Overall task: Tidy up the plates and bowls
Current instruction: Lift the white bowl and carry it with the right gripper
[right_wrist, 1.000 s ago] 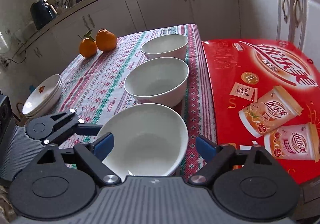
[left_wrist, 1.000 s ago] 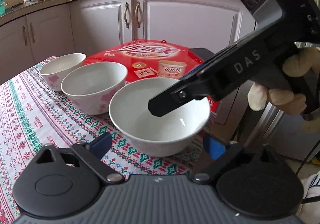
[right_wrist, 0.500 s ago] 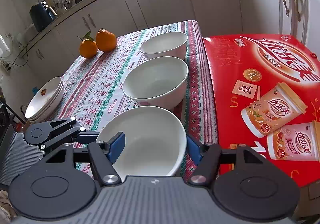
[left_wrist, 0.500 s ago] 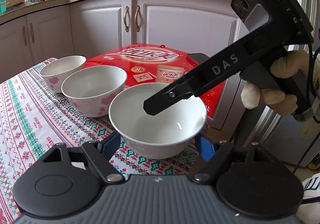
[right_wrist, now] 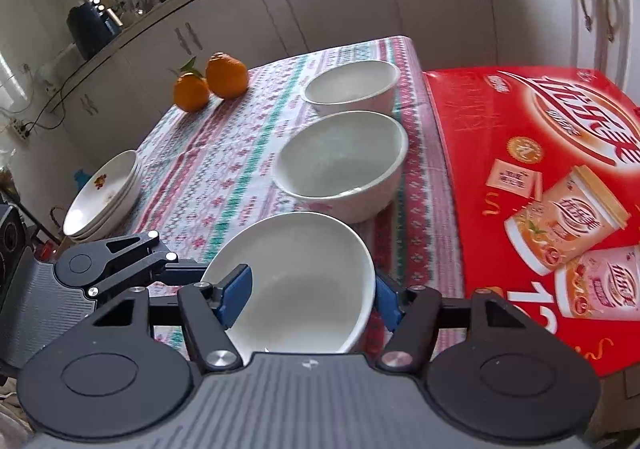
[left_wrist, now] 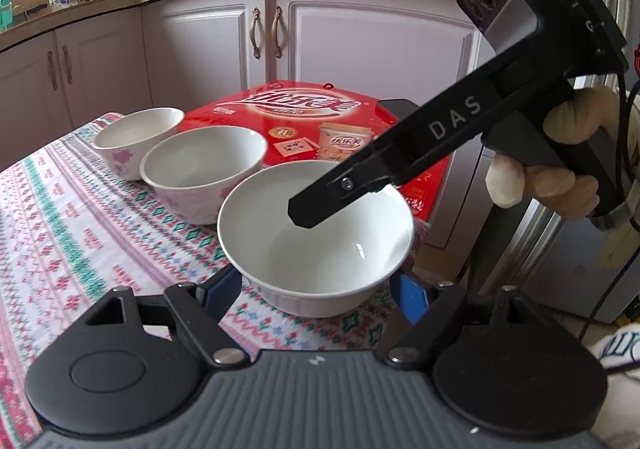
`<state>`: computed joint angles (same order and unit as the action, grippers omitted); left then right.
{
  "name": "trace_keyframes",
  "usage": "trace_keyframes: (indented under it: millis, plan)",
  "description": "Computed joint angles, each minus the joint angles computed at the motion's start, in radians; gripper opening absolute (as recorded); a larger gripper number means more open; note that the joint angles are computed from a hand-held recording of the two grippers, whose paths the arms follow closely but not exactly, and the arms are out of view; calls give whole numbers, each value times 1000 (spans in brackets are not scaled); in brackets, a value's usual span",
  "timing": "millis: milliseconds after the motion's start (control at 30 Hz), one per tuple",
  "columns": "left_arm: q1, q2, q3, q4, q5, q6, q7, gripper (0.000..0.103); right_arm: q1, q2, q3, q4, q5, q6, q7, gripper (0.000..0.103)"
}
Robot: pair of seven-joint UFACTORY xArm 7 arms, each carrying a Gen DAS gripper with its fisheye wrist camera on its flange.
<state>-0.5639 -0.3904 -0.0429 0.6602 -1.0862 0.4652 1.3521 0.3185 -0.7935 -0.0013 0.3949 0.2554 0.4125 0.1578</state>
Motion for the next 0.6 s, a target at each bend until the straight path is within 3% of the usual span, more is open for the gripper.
trace_keyframes:
  millis: [600]
  plan:
    - [65,-129,112,-84,165,-22,-131,81,188,297,-22,212,126,-96,-158,70]
